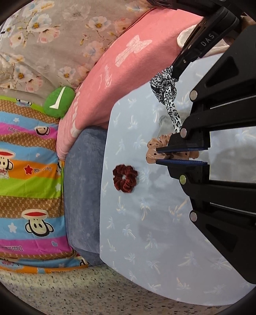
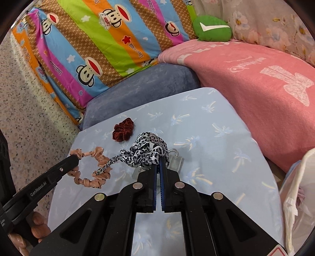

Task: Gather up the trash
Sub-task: 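Carry the bear-print scrunchie and leopard-print ribbon toward the bin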

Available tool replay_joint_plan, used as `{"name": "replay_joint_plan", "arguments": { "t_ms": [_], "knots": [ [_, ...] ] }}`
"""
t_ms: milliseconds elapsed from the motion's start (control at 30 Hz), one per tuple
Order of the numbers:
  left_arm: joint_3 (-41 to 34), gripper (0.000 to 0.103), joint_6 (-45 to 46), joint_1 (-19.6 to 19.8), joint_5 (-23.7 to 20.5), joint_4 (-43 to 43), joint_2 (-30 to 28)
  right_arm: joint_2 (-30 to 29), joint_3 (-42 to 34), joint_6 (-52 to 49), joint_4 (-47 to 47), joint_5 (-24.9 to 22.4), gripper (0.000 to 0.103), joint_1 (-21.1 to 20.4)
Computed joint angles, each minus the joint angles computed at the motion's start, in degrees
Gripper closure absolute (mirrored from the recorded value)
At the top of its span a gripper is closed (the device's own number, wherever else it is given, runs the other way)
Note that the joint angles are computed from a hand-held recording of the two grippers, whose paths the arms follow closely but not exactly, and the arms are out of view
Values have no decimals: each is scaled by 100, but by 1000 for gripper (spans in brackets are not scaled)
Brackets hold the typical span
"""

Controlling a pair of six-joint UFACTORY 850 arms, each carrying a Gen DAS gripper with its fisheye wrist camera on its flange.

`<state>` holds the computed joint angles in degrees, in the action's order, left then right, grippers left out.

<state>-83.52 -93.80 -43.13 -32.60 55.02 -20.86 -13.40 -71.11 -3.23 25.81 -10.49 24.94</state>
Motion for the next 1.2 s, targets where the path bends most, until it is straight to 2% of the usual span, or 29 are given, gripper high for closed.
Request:
{"name": "replay_joint_plan", "arguments": {
  "t_ms": [300,633,767,1200],
  "knots": [
    [-365,96,272,-438,59,-78,-180,954,976,246,-114,206,100,-234],
    [-1148,96,1112,-820,111,-629,-713,1931,1925,-34,346,267,100,-840],
    [-1513,96,1534,-953,95,-897,-962,2226,2186,161,207,277,100,-1085],
    [-2937,96,3061,-1269,-103,-1925,-1900,2910,2827,-372,762,191,100,-1983]
  ]
}}
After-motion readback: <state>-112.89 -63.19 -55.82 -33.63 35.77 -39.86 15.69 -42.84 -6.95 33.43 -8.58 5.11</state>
